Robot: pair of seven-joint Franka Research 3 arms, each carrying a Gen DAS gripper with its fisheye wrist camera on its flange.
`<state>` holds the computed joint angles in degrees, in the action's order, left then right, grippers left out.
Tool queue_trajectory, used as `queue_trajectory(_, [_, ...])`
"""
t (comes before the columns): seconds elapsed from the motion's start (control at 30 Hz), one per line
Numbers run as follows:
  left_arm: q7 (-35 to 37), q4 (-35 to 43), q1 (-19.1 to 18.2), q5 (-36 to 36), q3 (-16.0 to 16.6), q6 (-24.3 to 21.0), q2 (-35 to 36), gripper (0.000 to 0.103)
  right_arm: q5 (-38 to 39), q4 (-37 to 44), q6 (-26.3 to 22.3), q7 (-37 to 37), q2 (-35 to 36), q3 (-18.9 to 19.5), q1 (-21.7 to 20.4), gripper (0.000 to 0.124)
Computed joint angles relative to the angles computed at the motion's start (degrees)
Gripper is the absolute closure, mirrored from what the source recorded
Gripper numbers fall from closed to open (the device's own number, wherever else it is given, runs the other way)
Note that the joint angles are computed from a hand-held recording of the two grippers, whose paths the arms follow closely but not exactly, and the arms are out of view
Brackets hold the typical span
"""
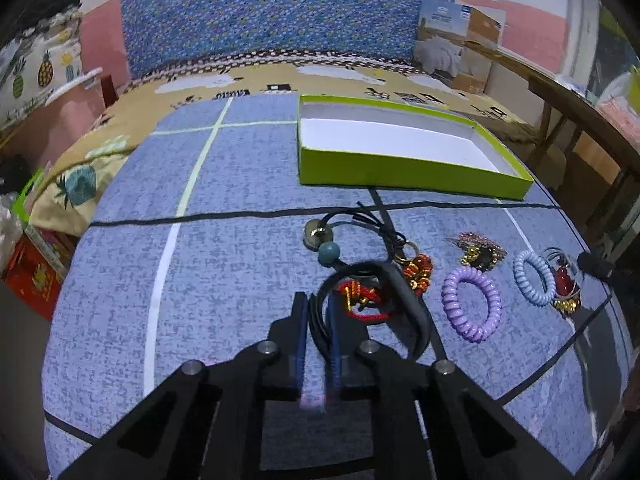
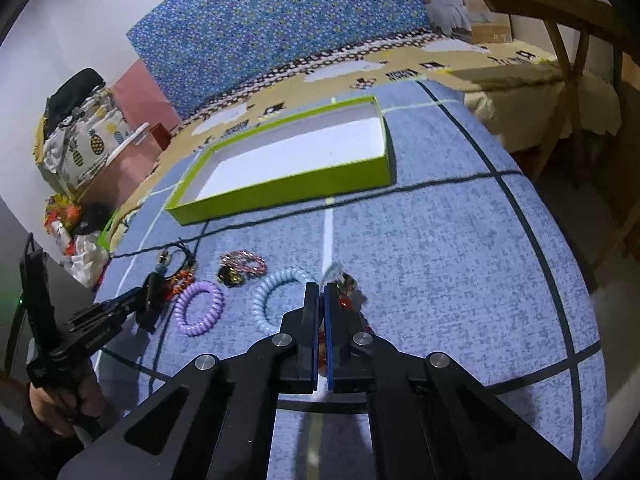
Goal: Organize jewelry
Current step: 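Grasp the black band with the left gripper while the right gripper grasps the grey wire ring, then carry the black band into the green box with the left gripper while the right drops the wire ring there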
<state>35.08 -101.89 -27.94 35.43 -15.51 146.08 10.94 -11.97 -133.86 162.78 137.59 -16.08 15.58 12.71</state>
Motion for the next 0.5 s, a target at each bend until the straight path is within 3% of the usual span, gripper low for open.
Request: queue_trajectory(0.5, [-1.78,-5.00,1.15,2.29,-0.61,6.18,-4.69,0.096,-1.39,0.18,3.31,-0.51,-2.47,2.31,-2.04,0.123])
